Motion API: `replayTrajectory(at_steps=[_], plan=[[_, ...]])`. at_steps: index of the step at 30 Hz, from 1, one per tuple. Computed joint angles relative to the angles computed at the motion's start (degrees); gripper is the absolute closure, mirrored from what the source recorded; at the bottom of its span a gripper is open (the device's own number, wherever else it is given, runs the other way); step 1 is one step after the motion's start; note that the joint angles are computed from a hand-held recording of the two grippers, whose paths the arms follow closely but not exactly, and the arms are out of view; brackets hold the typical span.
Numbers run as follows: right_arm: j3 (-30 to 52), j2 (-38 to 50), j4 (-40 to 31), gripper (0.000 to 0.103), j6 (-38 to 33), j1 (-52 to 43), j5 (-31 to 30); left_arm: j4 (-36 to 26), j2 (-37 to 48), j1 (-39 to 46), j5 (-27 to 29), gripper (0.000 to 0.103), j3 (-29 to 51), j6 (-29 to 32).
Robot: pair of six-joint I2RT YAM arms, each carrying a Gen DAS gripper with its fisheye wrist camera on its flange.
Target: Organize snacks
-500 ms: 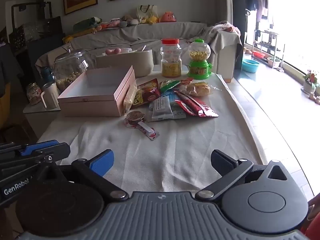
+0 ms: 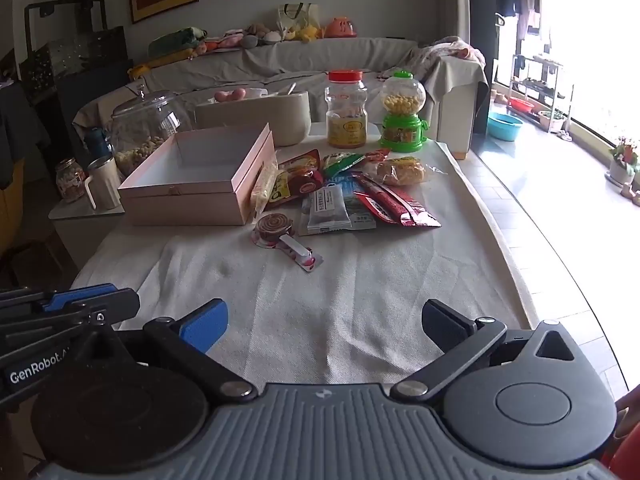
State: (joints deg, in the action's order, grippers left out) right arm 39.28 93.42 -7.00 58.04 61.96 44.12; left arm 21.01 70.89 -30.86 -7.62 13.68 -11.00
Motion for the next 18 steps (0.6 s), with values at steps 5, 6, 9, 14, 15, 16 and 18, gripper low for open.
replayTrajectory(at_steps=[5, 6, 9, 14, 15, 16, 18], plan=[[0.07, 0.09, -0.11, 0.0, 0.02, -0.02, 0.02, -1.47, -1.75, -0.32, -0.11, 0.083, -0.35, -0.3], [0.09, 0.14, -0.04, 0.0, -0.09, -0.09, -0.06, -1.46, -1.74, -0.35, -0.12, 0.083, -0.35, -0.31], [0.05, 0.14, 0.04, 0.0, -0.11, -0.11, -0.05, -1.08, -1.19, -0.07, 0.14, 0.083, -0.2, -0.17], [0.17, 0.15, -0.12, 0.0, -0.16, -0.11, -0.04, -1.63, -1.34, -0.25, 0.03, 0.083, 0.02, -0.27], [0.17, 0.16, -0.06, 0.0, -0.22, -0.15, -0.08, -1.66, -1.27, -0.23, 0.1, 0.083, 0.09, -0.29], [0.22, 0.16, -0.23, 0.0, -0.1, -0.08, -0.01, -1.66, -1.27, -0.23, 0.1, 0.083, 0.09, -0.29], [0.23, 0.16, -0.26, 0.0, -0.06, -0.06, 0.01, -1.59, -1.22, -0.25, 0.08, 0.083, 0.08, -0.3]])
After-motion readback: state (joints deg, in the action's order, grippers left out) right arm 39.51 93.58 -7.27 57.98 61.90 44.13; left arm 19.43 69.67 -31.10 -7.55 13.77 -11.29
